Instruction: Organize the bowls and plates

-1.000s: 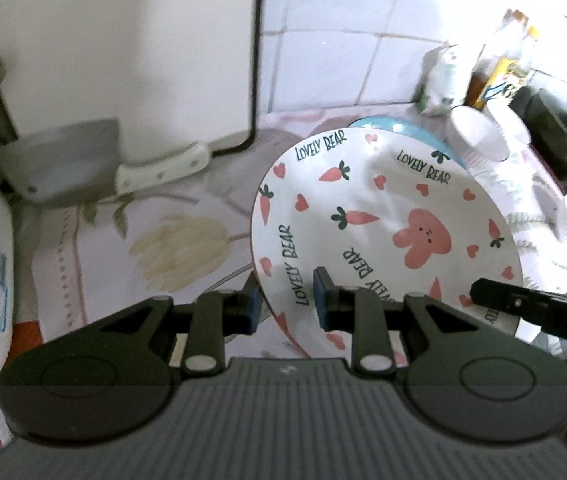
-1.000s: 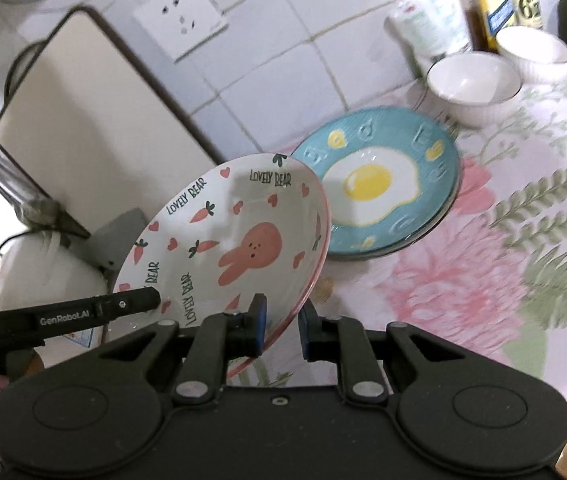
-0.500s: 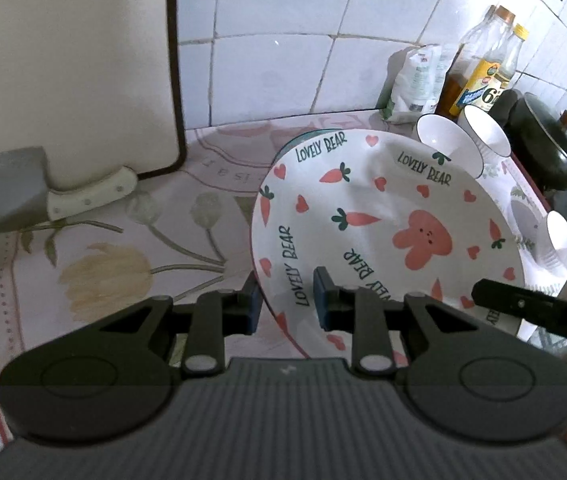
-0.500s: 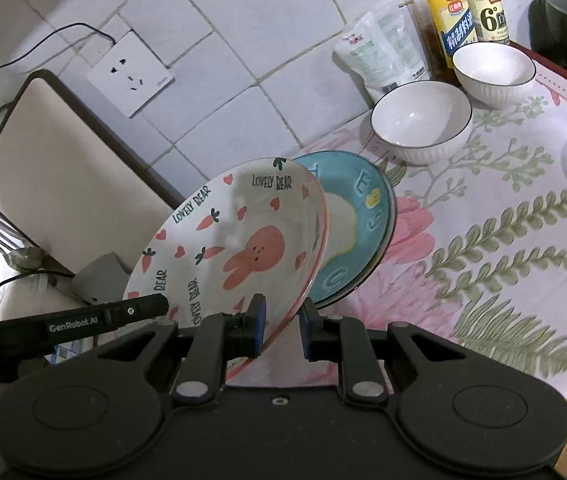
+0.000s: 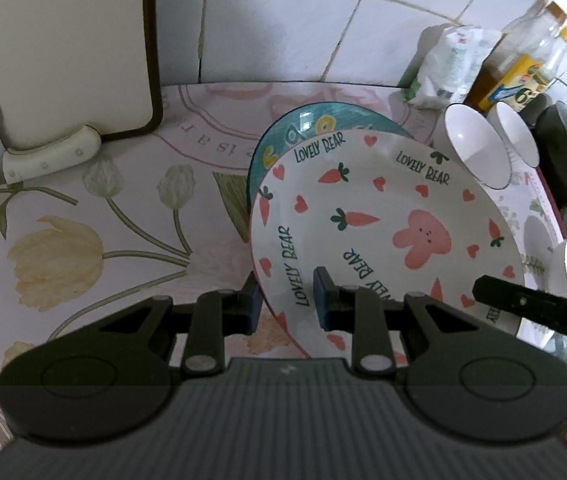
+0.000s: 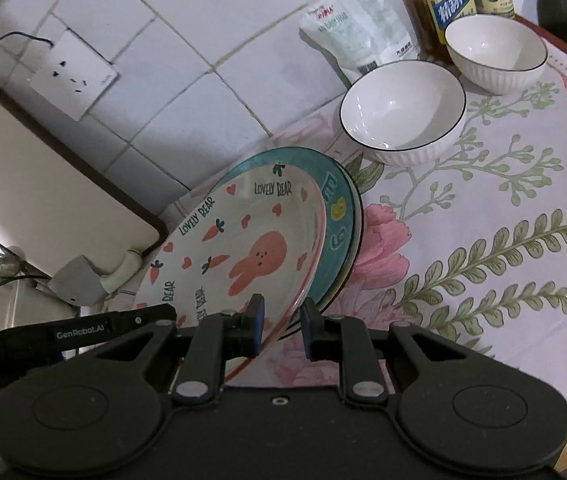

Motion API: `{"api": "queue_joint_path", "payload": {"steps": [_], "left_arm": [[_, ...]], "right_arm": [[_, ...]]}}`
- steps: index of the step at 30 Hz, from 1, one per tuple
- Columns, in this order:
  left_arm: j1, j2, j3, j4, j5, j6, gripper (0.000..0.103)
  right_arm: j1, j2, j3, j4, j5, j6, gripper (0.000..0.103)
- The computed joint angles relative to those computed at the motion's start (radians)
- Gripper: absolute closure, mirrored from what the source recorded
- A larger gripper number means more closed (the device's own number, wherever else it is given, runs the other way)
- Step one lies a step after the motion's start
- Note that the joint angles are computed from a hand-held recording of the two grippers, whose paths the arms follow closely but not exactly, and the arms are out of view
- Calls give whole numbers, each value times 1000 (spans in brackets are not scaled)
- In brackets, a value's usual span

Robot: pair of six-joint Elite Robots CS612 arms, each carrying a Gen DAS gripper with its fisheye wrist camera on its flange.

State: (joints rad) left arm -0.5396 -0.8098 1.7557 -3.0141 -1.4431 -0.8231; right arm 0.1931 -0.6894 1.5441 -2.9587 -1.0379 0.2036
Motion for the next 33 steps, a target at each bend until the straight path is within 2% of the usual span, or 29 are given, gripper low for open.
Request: {"api": "queue_joint_path", "payload": {"steps": [9,13,15,19,23,26,29,33], "left_arm": [[11,15,-53,91,3,-16,79],[8,23,-70,112,37,-39,79],[14,28,-79,121,19,-53,79],[25,36,-86,119,-14,-79,79],[19,40,-94,127,6,-76,79],[18,41,-105,151,11,-123,79],[13,44,-121,194,26,-146,79],[20,49,-116,189,-9,-219,79]], "right_arm": [[-1,36,-77,97,14,-16,79],[2,48,-109,144,8,-26,79],[8,51,-124,157,-12,-48,79],[1,67,-153,186,13,-29,79],[7,71,-168,208,-14,-61,79],[11,75,-183,231,-37,-92,79],[30,73,-195,247,-113,-175,78],[35,76,-206,277,-140,-204,78]]}}
